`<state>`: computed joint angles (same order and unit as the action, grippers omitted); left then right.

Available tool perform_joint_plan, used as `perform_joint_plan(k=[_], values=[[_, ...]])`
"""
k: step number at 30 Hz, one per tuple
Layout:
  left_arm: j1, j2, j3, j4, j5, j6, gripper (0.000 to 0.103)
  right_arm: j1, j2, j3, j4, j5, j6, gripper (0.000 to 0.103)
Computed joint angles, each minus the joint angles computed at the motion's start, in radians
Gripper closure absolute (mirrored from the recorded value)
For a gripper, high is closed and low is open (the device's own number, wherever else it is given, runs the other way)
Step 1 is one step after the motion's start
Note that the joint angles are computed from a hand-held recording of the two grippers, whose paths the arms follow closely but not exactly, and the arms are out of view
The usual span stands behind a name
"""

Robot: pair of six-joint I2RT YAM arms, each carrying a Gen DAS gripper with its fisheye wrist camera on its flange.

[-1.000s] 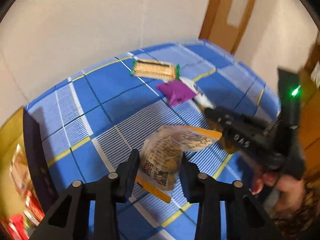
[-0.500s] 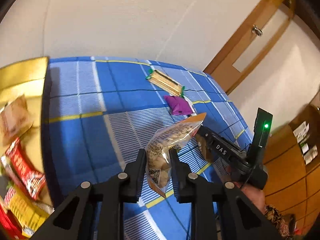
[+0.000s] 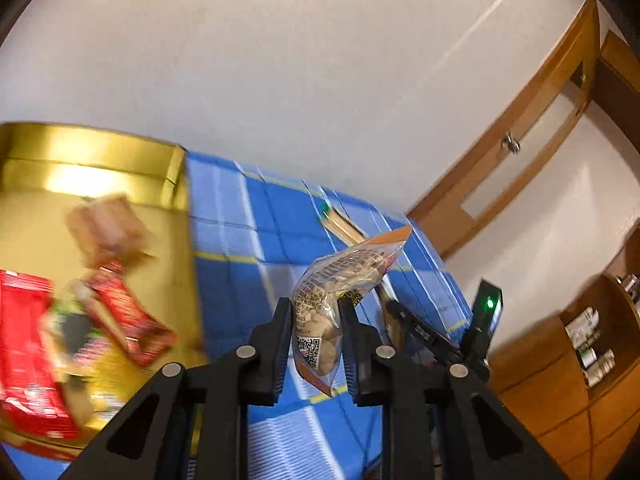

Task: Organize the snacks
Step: 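Lower the orange-edged bag into the gold tray and open the left tool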

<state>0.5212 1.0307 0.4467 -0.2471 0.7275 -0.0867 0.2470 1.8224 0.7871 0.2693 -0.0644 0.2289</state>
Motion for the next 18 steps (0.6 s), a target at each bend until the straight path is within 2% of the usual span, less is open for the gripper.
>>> perform_joint_plan(k=[4, 10, 14, 18], values=[[0.187, -0.037, 0.020, -0.076, 0.038, 0.112, 0.080, -0.007, -0.009, -0.014, 0.018, -0.020, -0.002, 0.084], [0.448, 0.084, 0.068, -0.117, 0.107, 0.239, 0.080, -0.014, -0.020, -0.035, 0.047, -0.050, 0.002, 0.084], [0.560, 0.191, 0.101, -0.114, 0.116, 0.284, 0.080, -0.015, -0.027, -0.048, 0.063, -0.064, 0.011, 0.084], [0.631, 0.283, 0.125, -0.084, 0.105, 0.273, 0.080, -0.007, -0.038, -0.066, 0.081, -0.066, 0.014, 0.084]])
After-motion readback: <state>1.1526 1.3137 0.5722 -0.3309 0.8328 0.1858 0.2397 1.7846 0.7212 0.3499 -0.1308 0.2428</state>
